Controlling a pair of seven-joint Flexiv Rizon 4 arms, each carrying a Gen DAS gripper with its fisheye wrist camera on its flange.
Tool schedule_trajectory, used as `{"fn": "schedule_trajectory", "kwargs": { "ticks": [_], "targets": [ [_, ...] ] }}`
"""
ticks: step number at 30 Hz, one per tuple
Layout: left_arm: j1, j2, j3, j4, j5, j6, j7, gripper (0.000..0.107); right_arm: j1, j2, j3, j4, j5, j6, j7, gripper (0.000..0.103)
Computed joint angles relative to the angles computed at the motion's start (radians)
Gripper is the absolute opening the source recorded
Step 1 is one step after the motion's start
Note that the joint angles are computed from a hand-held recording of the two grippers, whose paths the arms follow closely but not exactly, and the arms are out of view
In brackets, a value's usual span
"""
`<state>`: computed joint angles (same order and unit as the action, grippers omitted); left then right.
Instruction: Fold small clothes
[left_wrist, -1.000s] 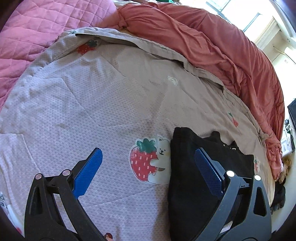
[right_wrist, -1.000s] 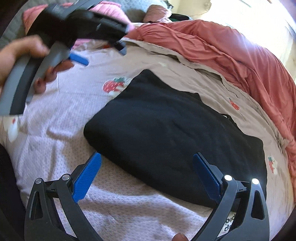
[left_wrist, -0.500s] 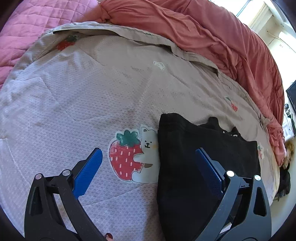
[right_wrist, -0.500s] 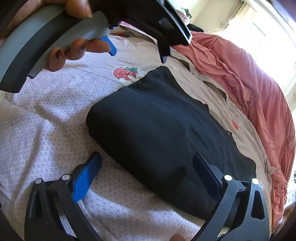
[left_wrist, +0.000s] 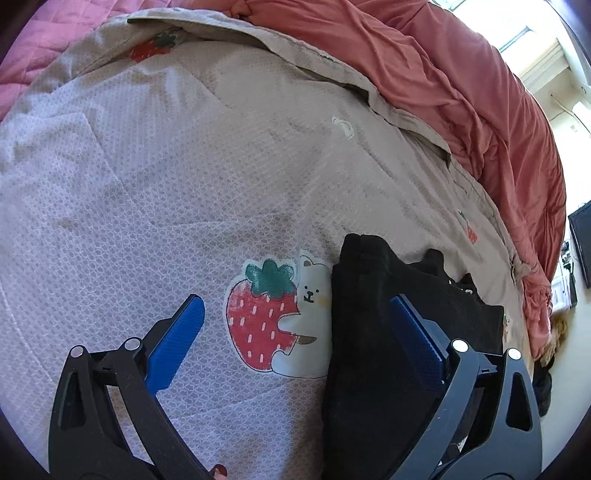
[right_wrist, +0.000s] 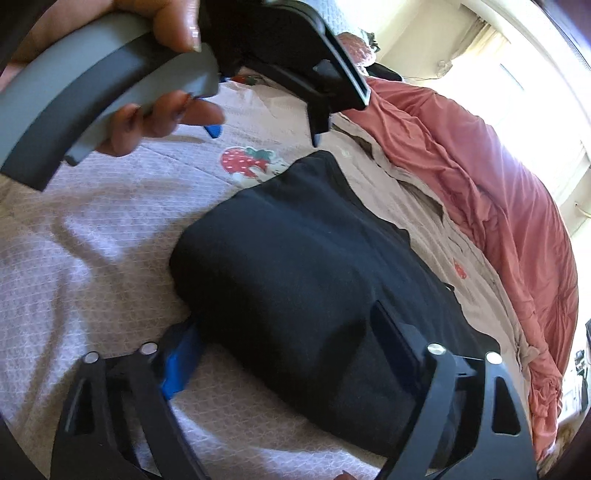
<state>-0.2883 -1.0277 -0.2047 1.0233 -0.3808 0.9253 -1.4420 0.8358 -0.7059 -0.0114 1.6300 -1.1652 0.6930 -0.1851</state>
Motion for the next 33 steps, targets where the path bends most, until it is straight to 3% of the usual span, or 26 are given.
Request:
{"fn": "schedule_trajectory", "kwargs": {
  "ticks": [6, 9, 11, 14, 19, 26, 33],
  "targets": [
    [-0.018, -0.008, 0.015, -0.025, 0.025, -0.016, 0.008, 0.094, -0.008, 0.002, 0.002, 0.007, -0.004, 0.032, 0.009, 0.069],
    [-0.029, -0.015, 0.028, -0.043, 0.045, -0.031, 0.009, 0.094, -0.016, 0.010, -0.001, 0.018, -0.018, 0.065, 0.028, 0.054],
    [-0.031, -0.021, 0.026, -0.052, 0.048, -0.042, 0.012, 0.094, -0.019, 0.016, -0.003, 0.028, -0.031, 0.084, 0.043, 0.038],
    [-0.035, -0.030, 0.027, -0.069, 0.051, -0.057, 0.013, 0.094, -0.033, 0.041, -0.008, 0.058, -0.075, 0.145, 0.113, 0.025],
    [-0.036, -0.039, 0.015, -0.083, 0.047, -0.074, 0.027, 0.094, -0.067, 0.078, -0.003, 0.097, -0.117, 0.214, 0.220, 0.016],
    [-0.020, -0.047, -0.028, -0.080, -0.005, -0.103, 0.065, 0.094, -0.142, 0.132, 0.002, 0.162, -0.173, 0.346, 0.410, 0.015],
    [0.027, -0.074, -0.144, -0.058, -0.163, -0.149, 0.146, 0.093, -0.158, 0.138, 0.020, 0.168, -0.194, 0.355, 0.424, 0.013]
  ]
}}
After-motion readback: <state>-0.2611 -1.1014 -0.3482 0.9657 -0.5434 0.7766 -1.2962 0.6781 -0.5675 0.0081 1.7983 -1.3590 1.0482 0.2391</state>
